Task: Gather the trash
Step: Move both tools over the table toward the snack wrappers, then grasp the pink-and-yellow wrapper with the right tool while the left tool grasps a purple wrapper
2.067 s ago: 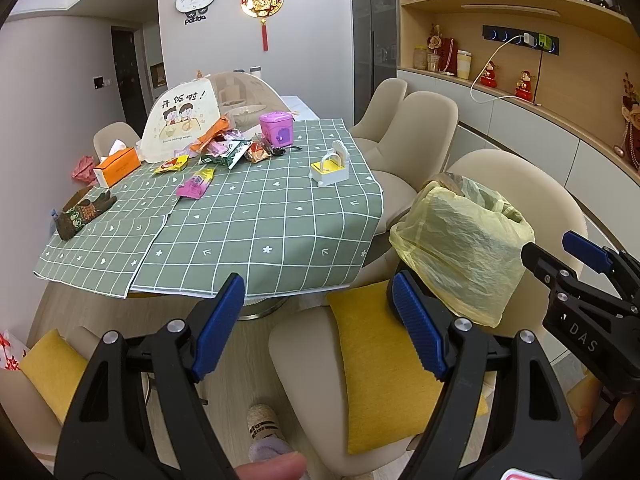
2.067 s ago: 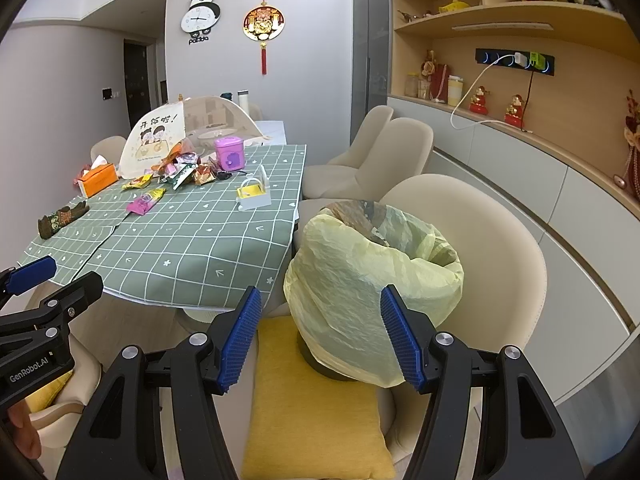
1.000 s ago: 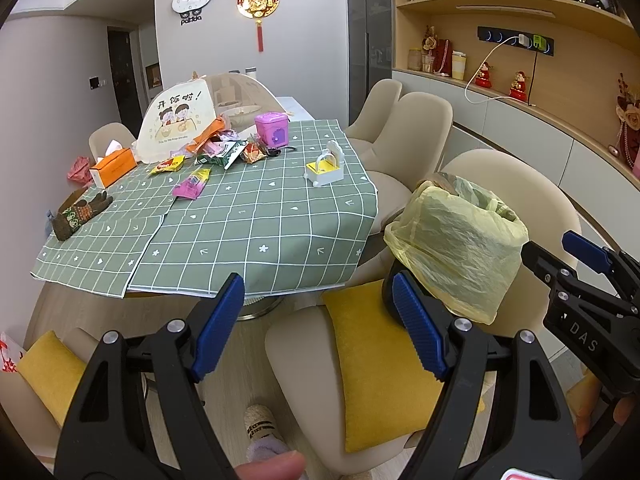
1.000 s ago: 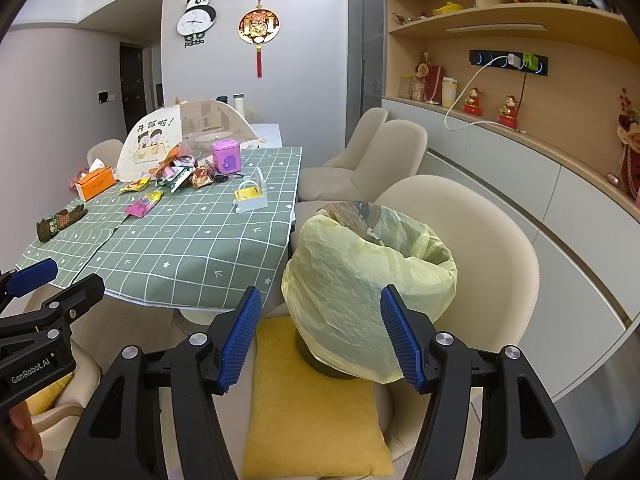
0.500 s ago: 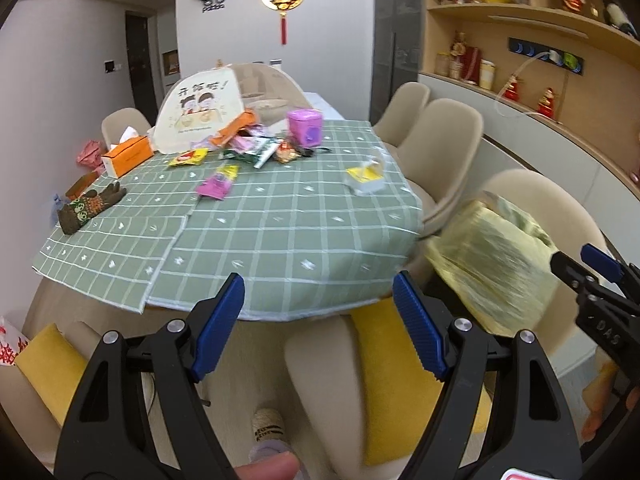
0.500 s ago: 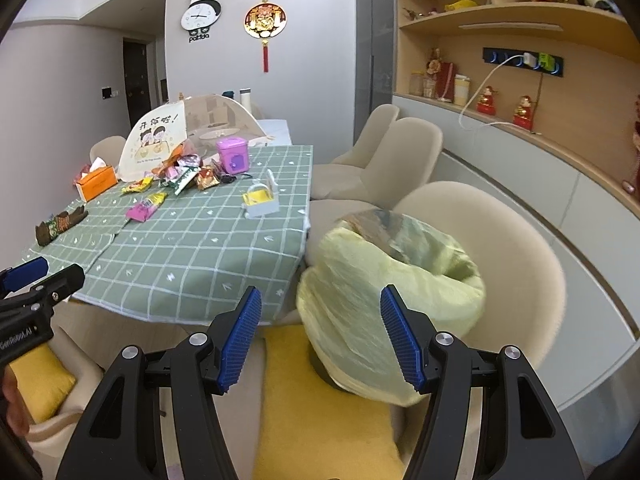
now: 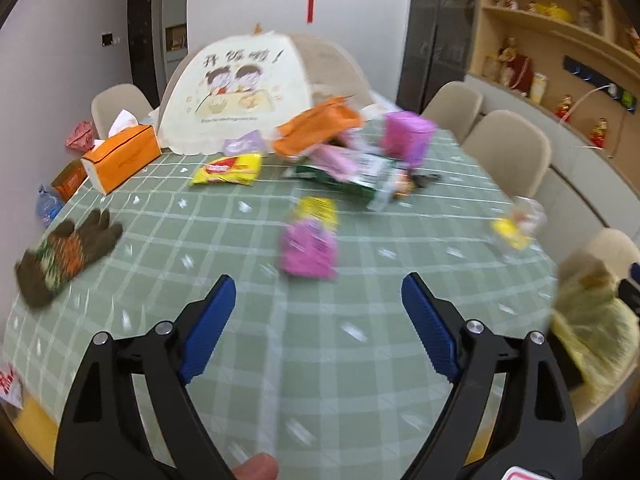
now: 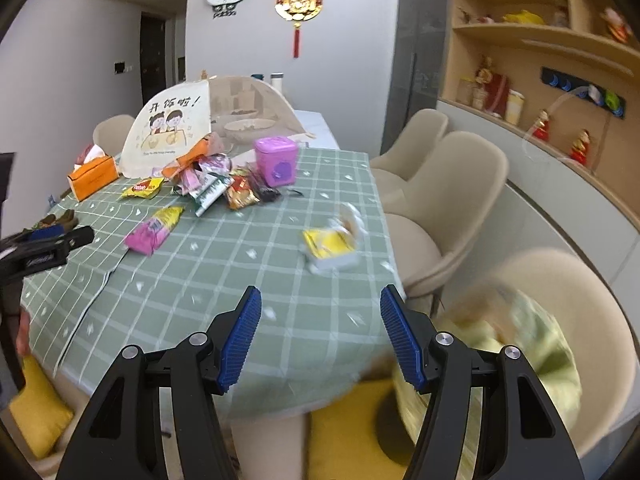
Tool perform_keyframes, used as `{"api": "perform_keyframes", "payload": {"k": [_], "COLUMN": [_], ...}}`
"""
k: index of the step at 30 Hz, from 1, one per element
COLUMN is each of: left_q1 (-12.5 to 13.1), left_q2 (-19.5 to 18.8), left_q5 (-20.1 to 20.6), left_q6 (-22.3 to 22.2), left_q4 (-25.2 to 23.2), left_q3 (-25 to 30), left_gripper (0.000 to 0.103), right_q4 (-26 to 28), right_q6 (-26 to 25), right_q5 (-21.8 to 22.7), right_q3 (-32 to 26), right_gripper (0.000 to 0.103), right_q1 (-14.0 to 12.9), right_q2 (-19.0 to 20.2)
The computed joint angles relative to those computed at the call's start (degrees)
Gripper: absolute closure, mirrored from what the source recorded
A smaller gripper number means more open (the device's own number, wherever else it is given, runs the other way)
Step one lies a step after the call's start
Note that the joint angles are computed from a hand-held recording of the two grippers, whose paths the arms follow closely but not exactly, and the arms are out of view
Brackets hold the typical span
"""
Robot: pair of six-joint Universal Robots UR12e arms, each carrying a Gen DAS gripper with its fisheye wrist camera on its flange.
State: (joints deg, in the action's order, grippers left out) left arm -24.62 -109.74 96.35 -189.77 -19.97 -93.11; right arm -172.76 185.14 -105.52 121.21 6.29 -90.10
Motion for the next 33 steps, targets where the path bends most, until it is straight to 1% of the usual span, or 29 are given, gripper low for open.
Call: {"api": "perform_keyframes", "payload": {"k": [1, 2, 3, 5, 6, 8, 10, 12, 13, 14, 16, 19, 21, 22, 23, 24, 25, 26, 28, 29, 30, 32, 33], "left_q1": [1.4, 2.1, 3.5, 5.7, 6.7, 8.3, 9.9, 11.2, 11.8, 12.1, 12.7, 12.9, 12.7, 12.7, 12.7, 12.6, 12.5, 12.3, 11.9, 11.7, 11.8, 12.1, 12.2], "left_q2": [-1.1, -1.8, -2.9, -5.3, -6.4, -8.4, -11.4, -14.5, -16.3, -17.5, -20.8, -24.2, -26.4, -27.5, -28.4, -29.0, -29.6, -30.2, -30.4, -30.2, -30.1, -29.1, -27.8], "left_q5": [-1.4, -2.1, -2.8, -2.9, -3.4, -5.7, -8.7, -11.7, -13.7, -14.7, -16.0, -16.6, -16.1, -16.2, -16.6, -17.0, -16.8, -15.7, -14.2, -13.4, -14.4, -17.8, -19.9], "left_q6": [0.9, 1.4, 2.5, 5.2, 6.8, 9.9, 12.7, 13.1, 12.7, 12.2, 10.2, 8.5, 8.3, 8.0, 7.6, 7.2, 6.9, 6.9, 6.6, 6.2, 6.1, 5.9, 5.8], "left_q4": [-1.0, -1.4, -1.8, -1.9, -1.9, -2.2, -3.8, -6.9, -9.4, -11.2, -15.9, -20.1, -22.9, -24.7, -26.1, -26.6, -26.9, -27.1, -27.5, -27.1, -27.8, -29.9, -29.7], "left_q3": [1.3, 2.2, 3.6, 6.4, 7.9, 10.6, 15.0, 20.0, 23.0, 25.0, 30.5, 35.8, 39.4, 41.2, 42.8, 43.6, 44.5, 45.4, 45.8, 45.3, 45.5, 44.4, 42.4], "left_gripper": [0.022, 0.022, 0.022, 0.022, 0.022, 0.022, 0.022, 0.022, 0.022, 0.022, 0.022, 0.027, 0.035, 0.038, 0.043, 0.045, 0.045, 0.046, 0.053, 0.065, 0.081, 0.092, 0.093], "right_q4": [0.7, 1.4, 2.2, 4.8, 5.5, 7.8, 9.4, 10.8, 11.2, 12.0, 14.0, 15.2, 15.6, 15.7, 15.9, 16.2, 16.4, 16.5, 17.1, 17.2, 17.3, 17.4, 17.3], "right_q6": [0.2, 0.8, 1.5, 2.9, 3.2, 4.3, 5.4, 6.0, 6.0, 6.1, 6.3, 7.4, 8.1, 8.3, 8.1, 7.7, 7.5, 7.2, 7.0, 6.9, 7.0, 7.2, 7.3], "right_q5": [-0.9, -0.9, -0.7, 0.2, 0.3, 0.5, 0.7, 0.4, 0.4, 0.1, -0.2, -1.0, -1.2, -1.5, -1.8, -2.3, -2.4, -2.5, -2.3, -2.0, -1.7, -0.6, 0.4], "right_q3": [-2.3, -3.8, -5.3, -9.2, -10.2, -13.1, -15.0, -16.3, -16.5, -17.0, -17.9, -18.7, -18.9, -19.0, -19.2, -19.4, -19.5, -19.7, -20.3, -20.6, -20.9, -21.8, -22.6], "right_gripper": [0.044, 0.044, 0.044, 0.044, 0.044, 0.044, 0.044, 0.044, 0.044, 0.044, 0.044, 0.044, 0.044, 0.044, 0.044, 0.044, 0.044, 0.044, 0.044, 0.044, 0.044, 0.044, 0.044], "right_q1": [0.9, 1.4, 1.8, 2.7, 2.8, 3.5, 4.0, 4.3, 4.4, 4.4, 4.4, 4.1, 4.0, 4.0, 4.0, 4.1, 4.1, 4.1, 4.0, 4.0, 4.0, 3.9, 3.9], "right_q2": [2.2, 3.5, 4.9, 8.2, 9.0, 11.6, 13.3, 14.5, 14.7, 15.2, 16.0, 16.7, 16.9, 17.0, 17.1, 17.3, 17.4, 17.5, 17.9, 18.1, 18.4, 19.0, 19.5]}}
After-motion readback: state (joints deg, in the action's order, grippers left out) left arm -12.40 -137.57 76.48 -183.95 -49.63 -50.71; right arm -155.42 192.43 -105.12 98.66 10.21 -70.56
